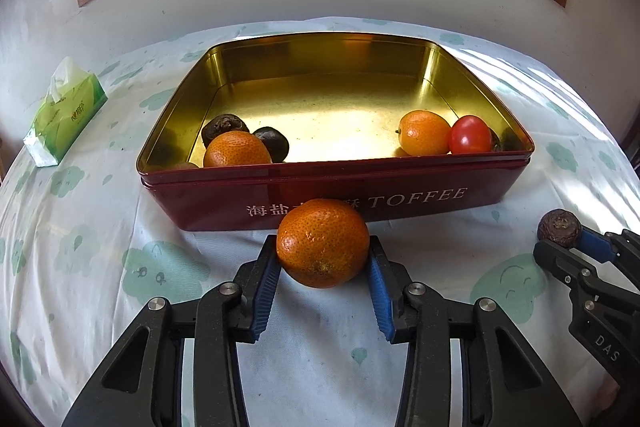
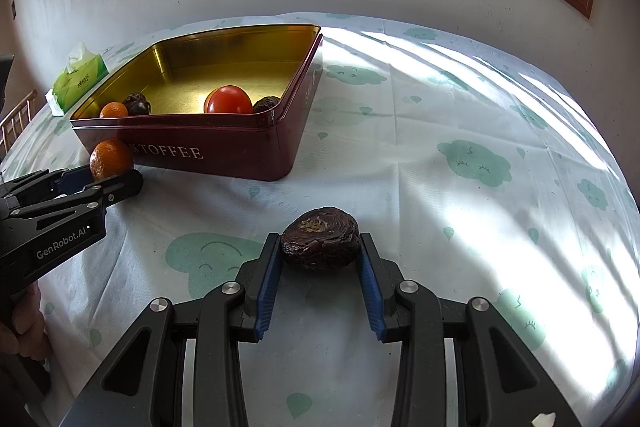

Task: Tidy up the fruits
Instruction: 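Carry the orange with left tool and dark fruit with right tool over the tin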

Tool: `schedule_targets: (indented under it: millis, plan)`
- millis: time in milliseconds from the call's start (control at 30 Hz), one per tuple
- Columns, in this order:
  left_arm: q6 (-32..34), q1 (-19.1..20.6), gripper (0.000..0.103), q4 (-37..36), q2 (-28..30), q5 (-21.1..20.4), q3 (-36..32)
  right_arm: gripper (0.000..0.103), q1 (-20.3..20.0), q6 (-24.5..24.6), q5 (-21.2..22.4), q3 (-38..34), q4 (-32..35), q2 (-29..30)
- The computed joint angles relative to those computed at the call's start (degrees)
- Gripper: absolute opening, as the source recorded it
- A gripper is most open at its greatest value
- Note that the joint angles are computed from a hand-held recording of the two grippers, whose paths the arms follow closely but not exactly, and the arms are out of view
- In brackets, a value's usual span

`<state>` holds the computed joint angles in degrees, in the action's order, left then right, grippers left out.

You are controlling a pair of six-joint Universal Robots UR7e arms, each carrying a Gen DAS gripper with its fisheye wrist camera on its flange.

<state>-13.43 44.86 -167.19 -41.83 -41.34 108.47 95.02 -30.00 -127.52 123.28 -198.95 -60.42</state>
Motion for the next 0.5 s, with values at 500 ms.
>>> schedule_targets:
  millis: [500]
  plan:
    - [0.0, -0.3, 0.042, -0.7, -1.1, -0.6, 2.0, 0.035, 0.0, 0.0, 0.0, 0.0, 0.0, 0.0]
